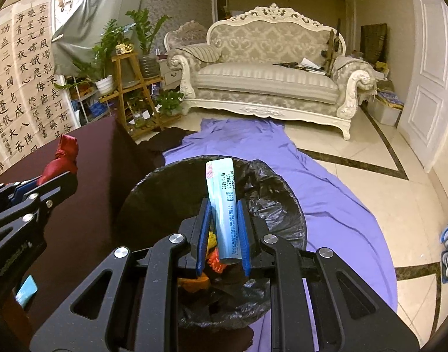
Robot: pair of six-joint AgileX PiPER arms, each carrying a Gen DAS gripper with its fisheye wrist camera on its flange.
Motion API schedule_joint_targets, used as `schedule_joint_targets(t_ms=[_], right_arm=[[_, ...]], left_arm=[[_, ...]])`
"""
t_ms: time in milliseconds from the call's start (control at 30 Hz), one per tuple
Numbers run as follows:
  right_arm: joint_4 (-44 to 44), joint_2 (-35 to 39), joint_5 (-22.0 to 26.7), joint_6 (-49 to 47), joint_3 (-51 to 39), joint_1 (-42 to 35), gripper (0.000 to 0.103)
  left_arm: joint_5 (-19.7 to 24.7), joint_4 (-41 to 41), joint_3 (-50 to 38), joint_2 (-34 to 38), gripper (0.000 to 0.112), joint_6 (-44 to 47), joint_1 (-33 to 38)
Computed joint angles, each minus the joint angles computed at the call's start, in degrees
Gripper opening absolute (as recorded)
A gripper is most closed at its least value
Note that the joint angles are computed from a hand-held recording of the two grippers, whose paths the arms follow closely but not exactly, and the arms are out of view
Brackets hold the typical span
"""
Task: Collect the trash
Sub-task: 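Carry both items over the bin and open both grippers, then move back over the table and grasp the teal toothpaste tube with the right gripper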
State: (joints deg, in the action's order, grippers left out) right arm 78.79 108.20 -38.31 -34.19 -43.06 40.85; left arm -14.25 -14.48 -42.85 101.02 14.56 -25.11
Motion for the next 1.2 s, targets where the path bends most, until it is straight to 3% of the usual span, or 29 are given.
schedule_joint_targets(t_ms=[300, 467, 633, 667, 1000, 1133, 1200], right_arm=[[-4.5, 2.6, 3.1, 2.8, -1.6, -4.6, 0.021], [-5.2, 3.5, 3.7, 3.8, -1.8, -5.8, 0.029], [-3.4, 3.5, 3.4, 2.9, -1.9, -5.4, 0.032], [-3.1, 3.3, 3.2, 2.6, -1.9, -5.3, 0.036], [5.4, 0.4, -0.8, -2.8, -1.4, -0.4, 0.062], [6.9, -1.8, -1.1, -1.7, -0.2, 2.9, 0.062], [7.4, -2.8, -0.6, -1.0, 0.3, 4.7, 0.062]], left_arm=[[1.3, -13.7, -6.3, 5.8, 0.026, 14.8, -2.3], [1.7, -17.5, -7.6, 6.9, 0.052, 18.3, -2.5], [1.9, -20.7, -7.8, 6.7, 0.063, 20.9, -2.3], [2.0, -21.4, -7.8, 6.6, 0.064, 21.5, -2.3], [3.7, -15.6, -4.1, 0.7, 0.071, 14.4, 0.5], [3.0, -11.6, 0.1, -3.5, 0.073, 10.9, 3.2], [3.2, -4.9, 3.0, -6.1, 0.073, 4.5, 5.4]])
